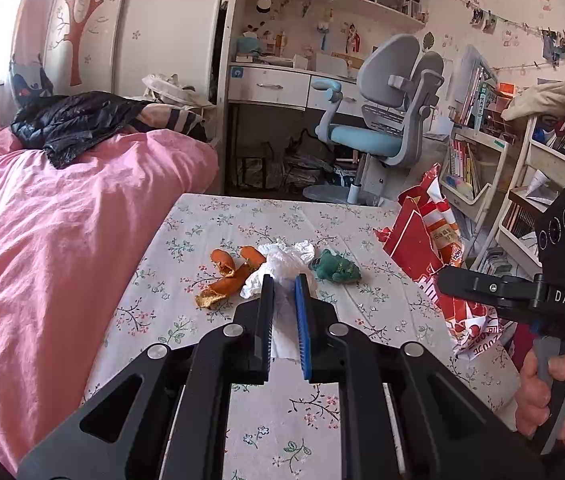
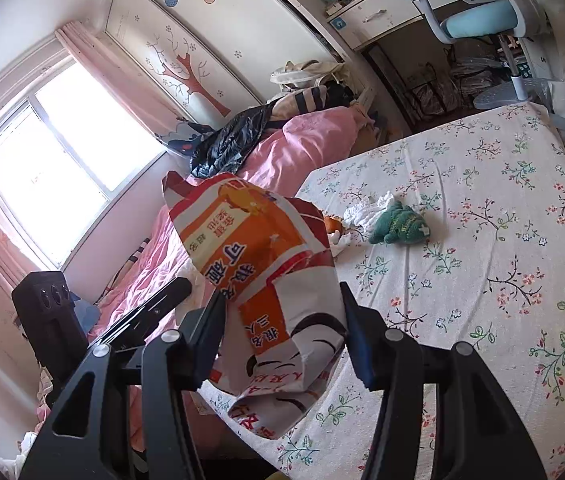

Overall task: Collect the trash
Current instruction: 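Carry the tissue and snack bag off the table toward the yellow bucket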

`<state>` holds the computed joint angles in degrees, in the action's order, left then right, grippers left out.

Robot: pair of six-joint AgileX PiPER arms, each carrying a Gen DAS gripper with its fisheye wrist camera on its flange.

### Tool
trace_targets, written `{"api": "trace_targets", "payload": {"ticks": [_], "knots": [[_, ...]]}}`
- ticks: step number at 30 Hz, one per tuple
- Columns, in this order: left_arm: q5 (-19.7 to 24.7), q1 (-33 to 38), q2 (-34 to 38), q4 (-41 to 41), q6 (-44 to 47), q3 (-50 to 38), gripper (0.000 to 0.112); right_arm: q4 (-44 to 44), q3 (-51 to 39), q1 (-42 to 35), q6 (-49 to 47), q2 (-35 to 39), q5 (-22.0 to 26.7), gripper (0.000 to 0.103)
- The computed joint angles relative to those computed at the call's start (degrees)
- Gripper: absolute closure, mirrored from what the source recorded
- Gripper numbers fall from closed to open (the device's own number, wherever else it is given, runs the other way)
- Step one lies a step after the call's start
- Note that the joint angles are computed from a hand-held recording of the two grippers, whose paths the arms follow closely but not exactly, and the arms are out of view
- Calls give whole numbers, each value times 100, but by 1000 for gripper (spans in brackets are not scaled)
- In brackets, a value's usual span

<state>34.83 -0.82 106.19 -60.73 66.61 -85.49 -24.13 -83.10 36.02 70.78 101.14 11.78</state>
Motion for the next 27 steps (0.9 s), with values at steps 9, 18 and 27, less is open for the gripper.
{"api": "trace_targets", "payload": {"ticks": [9,18,27], "knots": [[-53,16,-66,-299,269,129,101,-39,-71,59,-17,37,-56,50],[-78,37,-139,-614,551,258,102,-533,5,82,473,-11,-177,50],[-21,79,-228,-894,824,367,101,-982,37,143,896,-49,-247,50]]}}
